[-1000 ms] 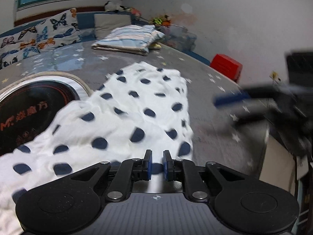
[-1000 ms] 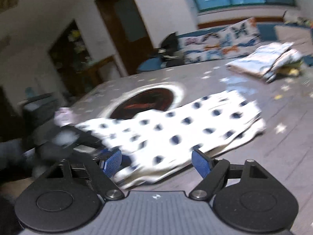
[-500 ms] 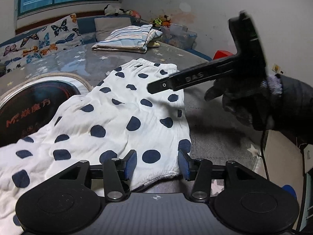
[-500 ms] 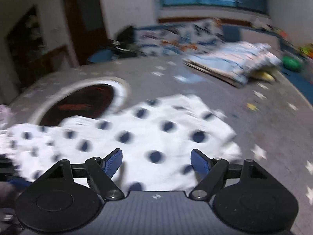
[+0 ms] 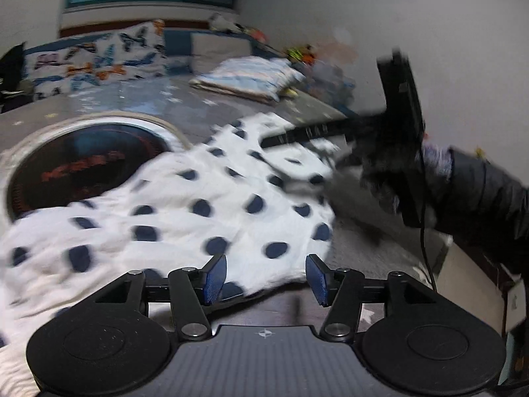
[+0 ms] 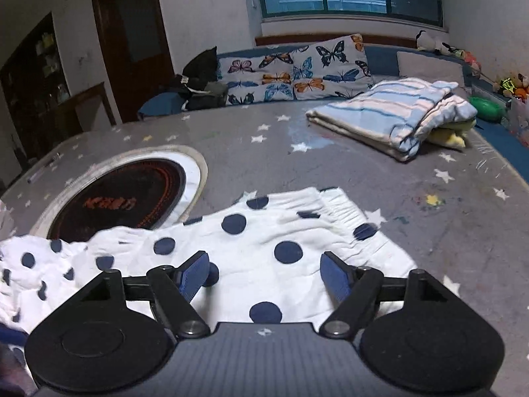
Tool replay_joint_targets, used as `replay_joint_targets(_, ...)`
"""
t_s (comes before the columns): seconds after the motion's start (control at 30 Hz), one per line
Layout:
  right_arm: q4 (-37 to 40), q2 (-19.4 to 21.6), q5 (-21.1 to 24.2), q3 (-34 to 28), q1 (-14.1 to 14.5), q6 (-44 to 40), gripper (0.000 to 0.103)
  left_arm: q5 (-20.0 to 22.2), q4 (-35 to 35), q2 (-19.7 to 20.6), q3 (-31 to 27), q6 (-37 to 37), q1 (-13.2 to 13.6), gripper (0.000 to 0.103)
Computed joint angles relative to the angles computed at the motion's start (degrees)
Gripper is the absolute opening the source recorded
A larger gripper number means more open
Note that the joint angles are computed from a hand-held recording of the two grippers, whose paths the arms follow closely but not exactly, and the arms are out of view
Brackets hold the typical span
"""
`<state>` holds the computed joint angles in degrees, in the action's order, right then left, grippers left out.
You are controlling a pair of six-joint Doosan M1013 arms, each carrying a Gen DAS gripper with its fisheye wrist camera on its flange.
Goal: Fold clothes
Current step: 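Release the pants and withdraw both grippers from the folded bundle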
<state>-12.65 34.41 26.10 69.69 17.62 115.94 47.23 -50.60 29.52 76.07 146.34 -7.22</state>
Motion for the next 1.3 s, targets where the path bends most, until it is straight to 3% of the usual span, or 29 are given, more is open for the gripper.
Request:
replay_joint_targets(0.17, -2.6, 0.0, 0.2, 0.5, 0.6, 0.5, 0.083, -5.3, -0.4, -1.7, 2.0, -4.0, 1.9, 0.060)
replay_joint_targets(0.43, -5.8, 0.4, 0.5, 0.5, 1.3, 0.4, 0.094, -9.9, 7.7, -2.7, 3.9, -15.0, 4.1, 0.060)
replay_joint_targets(0.67, -7.7, 0.7, 0.5, 0.4, 1.7, 0.7, 0.103, -10.6, 8.2, -4.1, 5.9, -16.3, 5.4, 0.059)
replay_joint_targets(0.83, -7.7, 0.7, 0.5, 0.4, 1.7, 0.6, 0.103, -10.6, 7.8, -4.9, 5.8, -16.7, 5.2, 0.060)
replay_joint_targets(1.1, -7.9, 0.7, 0.3, 0.6, 1.7, 0.7, 0.103, -6.8, 0.5, -0.9, -0.9, -14.6, 4.1, 0.059)
replay_joint_targets(1.2, -7.6, 0.7, 0.2, 0.6, 1.7, 0.5, 0.103, -7.6, 2.4, 0.8, -2.7, -16.3, 3.2, 0.059)
replay_joint_targets(1.3, -7.4, 0.7, 0.0, 0.6, 1.6, 0.4, 0.103, -9.5, 11.0, 1.7, -3.6, -25.0, 2.4, 0.058)
